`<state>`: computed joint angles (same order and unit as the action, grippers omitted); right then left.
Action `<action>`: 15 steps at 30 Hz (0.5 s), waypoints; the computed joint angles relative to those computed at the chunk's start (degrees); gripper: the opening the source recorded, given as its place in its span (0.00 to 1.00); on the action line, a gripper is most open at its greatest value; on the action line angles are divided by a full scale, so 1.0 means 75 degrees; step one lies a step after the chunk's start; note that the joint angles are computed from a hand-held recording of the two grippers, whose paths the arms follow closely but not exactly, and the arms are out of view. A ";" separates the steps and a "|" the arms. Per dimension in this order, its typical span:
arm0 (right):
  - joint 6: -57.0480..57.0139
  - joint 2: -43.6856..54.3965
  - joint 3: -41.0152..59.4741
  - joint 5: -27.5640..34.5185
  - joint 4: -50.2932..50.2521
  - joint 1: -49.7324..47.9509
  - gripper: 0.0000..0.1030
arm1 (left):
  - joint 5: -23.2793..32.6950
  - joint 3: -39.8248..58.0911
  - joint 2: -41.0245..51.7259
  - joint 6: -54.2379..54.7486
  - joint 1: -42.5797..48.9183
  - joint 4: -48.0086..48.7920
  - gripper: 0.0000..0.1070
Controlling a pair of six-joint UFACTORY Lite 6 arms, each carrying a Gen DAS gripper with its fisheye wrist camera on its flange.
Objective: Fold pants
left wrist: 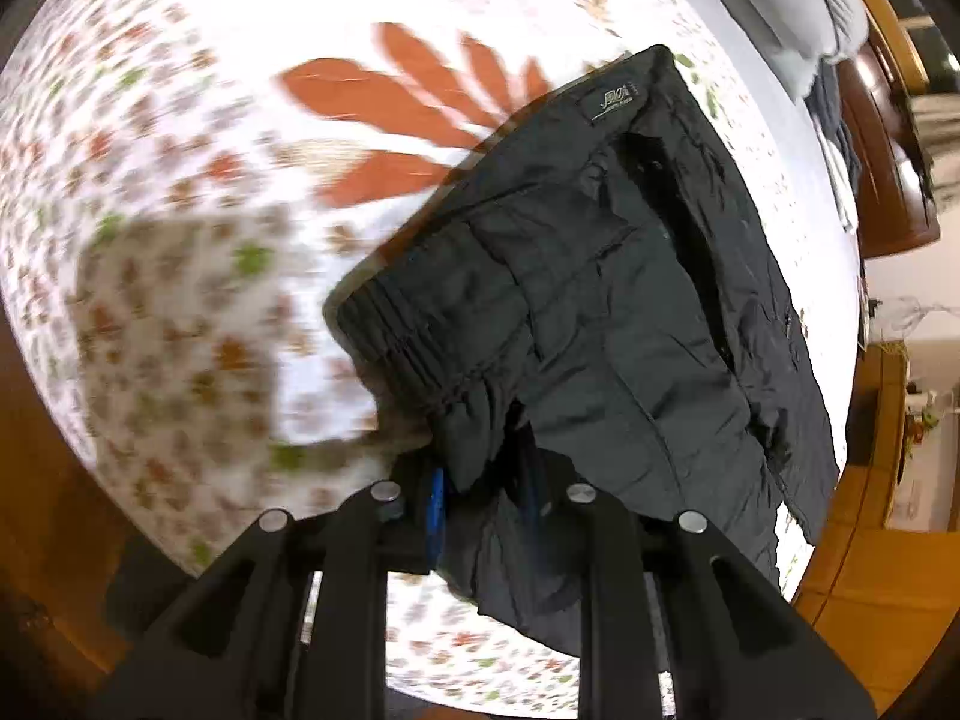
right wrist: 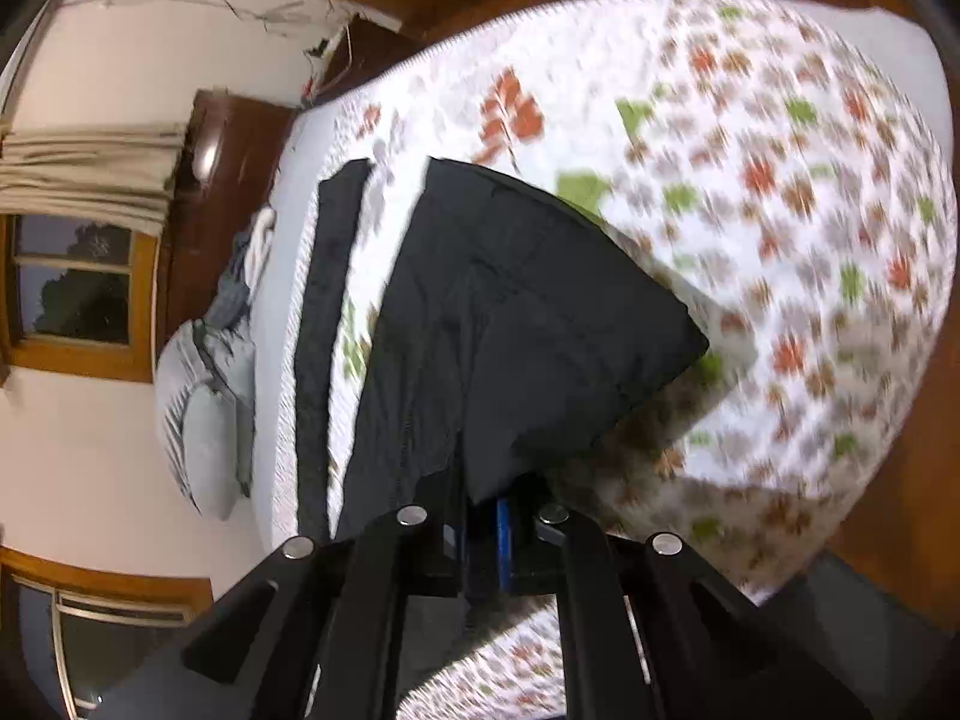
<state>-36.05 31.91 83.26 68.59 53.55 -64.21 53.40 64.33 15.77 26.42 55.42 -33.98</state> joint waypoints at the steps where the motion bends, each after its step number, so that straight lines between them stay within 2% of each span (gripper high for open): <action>1: -0.0078 -0.0049 -0.0191 -0.0132 -0.0156 0.0029 0.07 | -0.0013 -0.0032 0.0045 0.0179 0.0085 -0.0052 0.19; 5: 0.0193 0.0426 0.0074 -0.0505 -0.0635 0.0322 0.13 | 0.0111 0.0097 0.0244 0.0693 0.0157 -0.0261 0.31; 6: 0.0283 0.0532 0.0287 -0.0372 -0.0739 0.0341 0.18 | 0.0250 0.0156 0.0217 0.0742 0.0159 -0.0230 0.40; 7: 0.0434 0.0615 0.0581 -0.0183 -0.0919 0.0360 0.24 | 0.0482 0.0247 0.0118 0.0791 0.0199 -0.0117 0.57; 9: 0.0639 0.0607 0.1153 0.0184 -0.1130 0.0269 0.58 | 0.0431 0.0361 -0.0359 0.0653 0.0186 0.0449 0.77; 11: 0.0846 0.0400 0.1557 0.0152 -0.1616 0.0117 0.62 | 0.0509 0.1088 -0.0443 0.0706 0.0197 0.0950 0.80; 13: 0.1226 0.0313 0.2363 0.0079 -0.2438 0.0136 0.62 | 0.1060 0.2667 0.0303 0.0611 0.0132 0.1102 0.86; 14: 0.1296 0.0333 0.2804 0.0135 -0.2631 0.0183 0.62 | 0.1174 0.3467 0.0821 0.0712 0.0036 0.1091 0.86; 15: 0.1422 0.0487 0.3564 0.0315 -0.2748 0.0335 0.62 | 0.0967 0.4266 0.1311 0.0635 -0.0212 0.0762 0.89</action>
